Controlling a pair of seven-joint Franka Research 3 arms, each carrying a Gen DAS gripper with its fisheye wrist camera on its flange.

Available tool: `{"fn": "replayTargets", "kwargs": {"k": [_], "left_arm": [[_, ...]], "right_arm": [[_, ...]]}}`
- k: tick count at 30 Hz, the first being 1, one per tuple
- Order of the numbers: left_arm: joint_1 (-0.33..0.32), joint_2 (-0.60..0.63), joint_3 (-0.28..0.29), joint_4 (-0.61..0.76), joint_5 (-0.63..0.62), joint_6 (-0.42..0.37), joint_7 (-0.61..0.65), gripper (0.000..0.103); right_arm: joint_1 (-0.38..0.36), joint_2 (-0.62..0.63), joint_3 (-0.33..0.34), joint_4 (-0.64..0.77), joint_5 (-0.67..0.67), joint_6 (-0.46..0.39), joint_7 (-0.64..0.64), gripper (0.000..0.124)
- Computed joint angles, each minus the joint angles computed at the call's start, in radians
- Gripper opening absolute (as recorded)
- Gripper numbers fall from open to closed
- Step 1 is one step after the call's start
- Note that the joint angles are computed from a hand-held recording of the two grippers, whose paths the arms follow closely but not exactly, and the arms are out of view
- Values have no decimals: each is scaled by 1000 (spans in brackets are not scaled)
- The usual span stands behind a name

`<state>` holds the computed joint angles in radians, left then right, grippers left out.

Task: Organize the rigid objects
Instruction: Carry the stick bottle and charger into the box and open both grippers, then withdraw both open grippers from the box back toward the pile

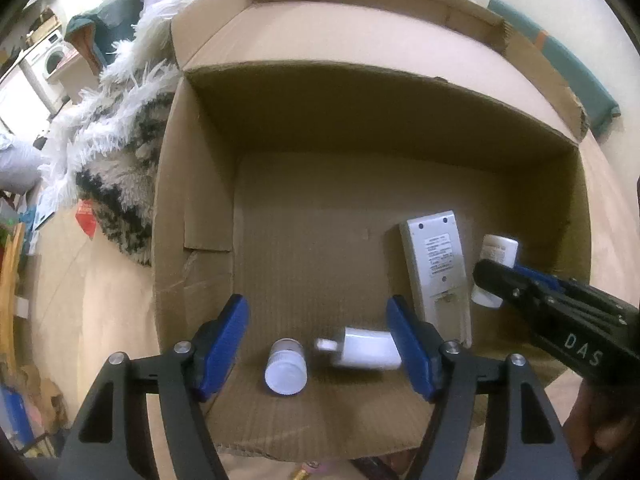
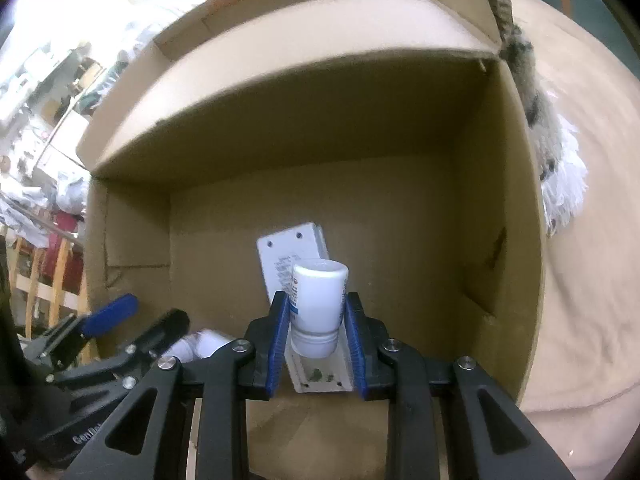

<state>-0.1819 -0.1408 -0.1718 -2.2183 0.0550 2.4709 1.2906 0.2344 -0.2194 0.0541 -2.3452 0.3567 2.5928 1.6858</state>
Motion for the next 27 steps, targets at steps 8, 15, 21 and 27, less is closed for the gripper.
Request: {"fn": "replayTargets", "kwargs": {"k": [8, 15, 21, 27], "left_arm": [[-2, -15, -4, -1, 13, -5, -14, 69], [-2, -36, -2, -10, 26, -2, -19, 69], [0, -44, 5, -10, 22, -5, -14, 69], [-1, -72, 7, -33, 23, 7, -12, 69]], "right_arm": [[37, -35, -17, -21, 120, 70, -118, 76], [30, -39, -19, -21, 128, 61, -133, 76], [27, -38, -12, -21, 123, 69, -122, 76], [26, -54, -11, -29, 116, 75, -115, 76]]}}
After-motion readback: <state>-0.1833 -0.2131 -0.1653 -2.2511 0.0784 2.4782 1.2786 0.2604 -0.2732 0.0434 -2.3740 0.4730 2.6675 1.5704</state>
